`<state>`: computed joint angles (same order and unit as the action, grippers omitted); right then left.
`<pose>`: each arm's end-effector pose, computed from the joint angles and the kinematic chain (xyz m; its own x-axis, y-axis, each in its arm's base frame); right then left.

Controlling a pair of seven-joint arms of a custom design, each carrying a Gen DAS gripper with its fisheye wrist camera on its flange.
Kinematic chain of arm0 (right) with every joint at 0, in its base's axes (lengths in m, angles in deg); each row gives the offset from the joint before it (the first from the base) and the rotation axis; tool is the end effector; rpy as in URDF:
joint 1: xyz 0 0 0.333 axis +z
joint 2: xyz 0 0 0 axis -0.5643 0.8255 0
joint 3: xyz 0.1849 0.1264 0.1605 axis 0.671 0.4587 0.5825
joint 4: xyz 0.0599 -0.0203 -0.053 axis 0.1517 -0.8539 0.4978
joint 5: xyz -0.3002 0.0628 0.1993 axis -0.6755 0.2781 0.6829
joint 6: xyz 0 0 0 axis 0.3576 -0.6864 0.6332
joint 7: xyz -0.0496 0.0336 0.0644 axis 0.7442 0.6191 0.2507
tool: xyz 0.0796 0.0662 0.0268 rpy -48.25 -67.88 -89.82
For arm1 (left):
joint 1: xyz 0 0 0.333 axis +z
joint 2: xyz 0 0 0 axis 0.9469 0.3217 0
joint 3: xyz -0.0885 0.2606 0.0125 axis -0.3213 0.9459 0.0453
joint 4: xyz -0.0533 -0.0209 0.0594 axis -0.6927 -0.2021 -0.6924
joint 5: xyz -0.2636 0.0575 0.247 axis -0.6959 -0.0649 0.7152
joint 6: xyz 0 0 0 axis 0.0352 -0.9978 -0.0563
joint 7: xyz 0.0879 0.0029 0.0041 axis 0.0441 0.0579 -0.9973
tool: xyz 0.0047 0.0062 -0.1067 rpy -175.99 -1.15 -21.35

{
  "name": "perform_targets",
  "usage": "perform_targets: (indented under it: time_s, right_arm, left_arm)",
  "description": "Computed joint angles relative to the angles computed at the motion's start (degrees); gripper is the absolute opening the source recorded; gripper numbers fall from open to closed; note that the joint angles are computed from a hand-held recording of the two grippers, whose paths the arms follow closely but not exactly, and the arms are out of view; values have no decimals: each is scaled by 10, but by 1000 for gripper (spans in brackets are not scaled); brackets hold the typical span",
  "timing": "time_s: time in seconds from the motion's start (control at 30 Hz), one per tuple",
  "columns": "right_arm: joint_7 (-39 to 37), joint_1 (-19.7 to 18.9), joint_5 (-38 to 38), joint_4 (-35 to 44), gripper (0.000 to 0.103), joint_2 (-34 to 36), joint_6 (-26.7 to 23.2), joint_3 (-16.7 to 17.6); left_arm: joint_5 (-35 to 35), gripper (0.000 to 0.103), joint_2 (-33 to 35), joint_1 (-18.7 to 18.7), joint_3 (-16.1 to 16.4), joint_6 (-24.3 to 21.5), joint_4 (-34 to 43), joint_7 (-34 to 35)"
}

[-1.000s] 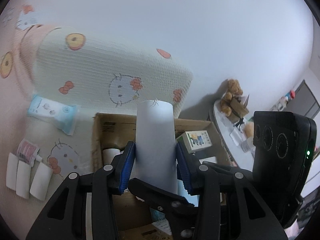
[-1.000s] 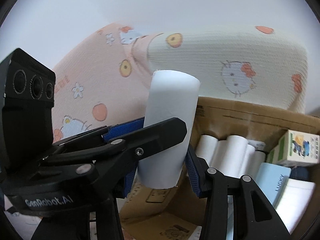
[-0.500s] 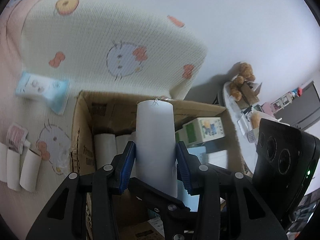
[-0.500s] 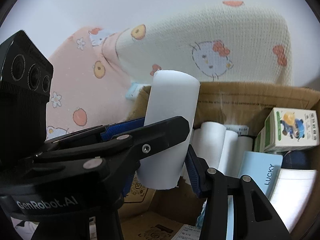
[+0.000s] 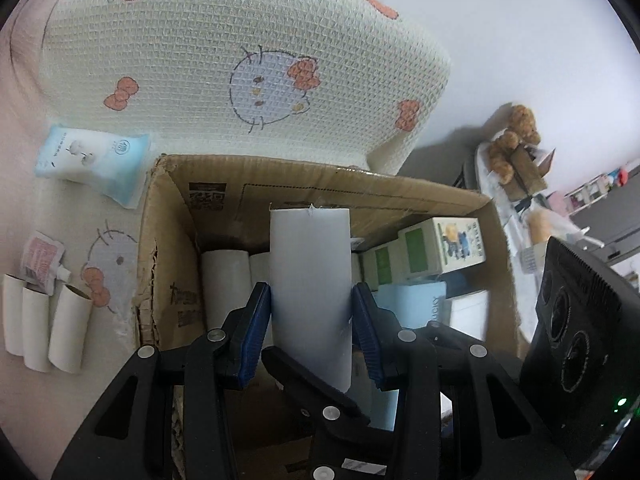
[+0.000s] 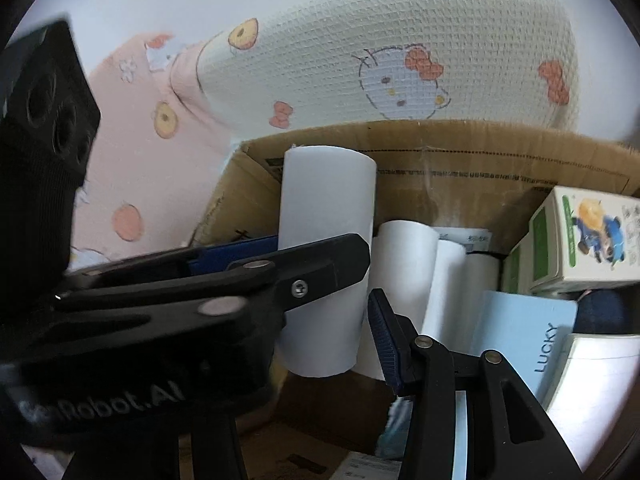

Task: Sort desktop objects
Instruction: 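Carry the held tube over the cardboard box and lower it in, then open both grippers to release the tube beside the boxed tubes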

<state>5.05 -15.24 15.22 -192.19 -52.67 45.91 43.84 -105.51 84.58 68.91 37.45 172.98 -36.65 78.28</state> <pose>0.5123 0.2599 0.5060 0.6286 -0.6951 -0.3489 -0.7647 -0.4706 -0.4402 0.5403 -0.0943 0.4807 -0.1476 -0.9174 0.3695 -0.9430 0.0179 -0.3323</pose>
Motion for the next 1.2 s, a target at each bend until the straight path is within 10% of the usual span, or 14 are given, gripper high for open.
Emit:
perform_targets:
  time_s: [0.8, 1.2]
  right_arm:
    - [16, -25, 25, 31, 44, 19, -72, -7]
    - [-30, -37, 88, 31, 34, 32, -80, -11]
  left_arm:
    - [123, 46, 55, -7, -16, -74, 72, -93]
    - [70, 46, 58, 10, -10, -96, 80, -82]
